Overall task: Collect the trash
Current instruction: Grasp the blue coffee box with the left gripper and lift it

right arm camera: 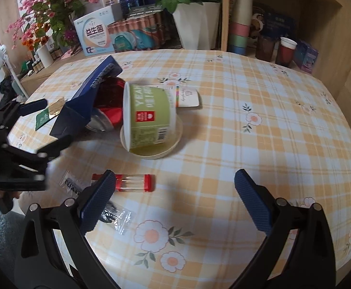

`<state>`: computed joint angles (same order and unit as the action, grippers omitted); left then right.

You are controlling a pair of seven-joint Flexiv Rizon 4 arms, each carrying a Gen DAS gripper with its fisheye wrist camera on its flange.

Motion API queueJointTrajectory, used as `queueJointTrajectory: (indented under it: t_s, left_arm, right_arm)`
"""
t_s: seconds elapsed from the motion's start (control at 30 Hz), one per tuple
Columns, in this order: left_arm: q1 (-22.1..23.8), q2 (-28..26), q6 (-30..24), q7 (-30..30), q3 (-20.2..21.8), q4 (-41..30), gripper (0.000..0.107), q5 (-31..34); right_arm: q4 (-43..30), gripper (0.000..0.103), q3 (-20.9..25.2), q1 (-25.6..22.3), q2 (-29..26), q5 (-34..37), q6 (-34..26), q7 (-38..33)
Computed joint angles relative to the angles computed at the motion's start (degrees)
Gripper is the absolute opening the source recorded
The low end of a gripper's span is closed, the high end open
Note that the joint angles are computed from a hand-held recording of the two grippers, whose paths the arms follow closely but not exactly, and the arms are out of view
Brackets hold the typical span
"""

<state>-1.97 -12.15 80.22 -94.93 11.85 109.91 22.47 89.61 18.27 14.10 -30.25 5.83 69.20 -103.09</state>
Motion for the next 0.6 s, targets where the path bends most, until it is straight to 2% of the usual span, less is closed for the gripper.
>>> queueJointTrajectory:
  t_s: [0.2,0.3,0.33,0.4,0.5,0.6]
  left_arm:
    - [-6.16,-4.31,-5.49,-12.24,5.98,-8.30,0.097,14.38]
    - [-3.86,-4.49,-4.95,-10.85,4.01,-8.14,0.094,14.04]
    - [-3.42,-4.30,-4.58,-10.20,3.59,-7.91,0.089,13.91]
    - [-1.71,-3.60,-3.22,-7.27,2.12,-6.60,0.059,11.96]
    - [-0.16,-2.24,-1.32,-6.57,1.79,-4.50,0.053,8.92]
    - [2.78,-0.49,1.34,-3.92,0.25,-1.42,0.045,2.14]
  right_arm:
    - [-0.91,0.097,-0.03,-0.50,-0.67,0.38,-0.42,-0.23]
    - [-1.10,0.097,0.15,-0.66,-0.94,0.30,-0.39,-1.40]
    - [-1.00,0.097,0.02,-0.55,-0.93,0.12,-0.16,-1.59]
    - [-0.74,0.097,-0.48,-0.02,-1.01,-0.84,0.77,-2.22]
    - [-0.10,0.097,-1.91,1.45,-1.34,-3.67,2.71,-2.72]
    - [-0.42,0.097,-2.63,2.57,-2.25,-6.74,3.41,-3.31]
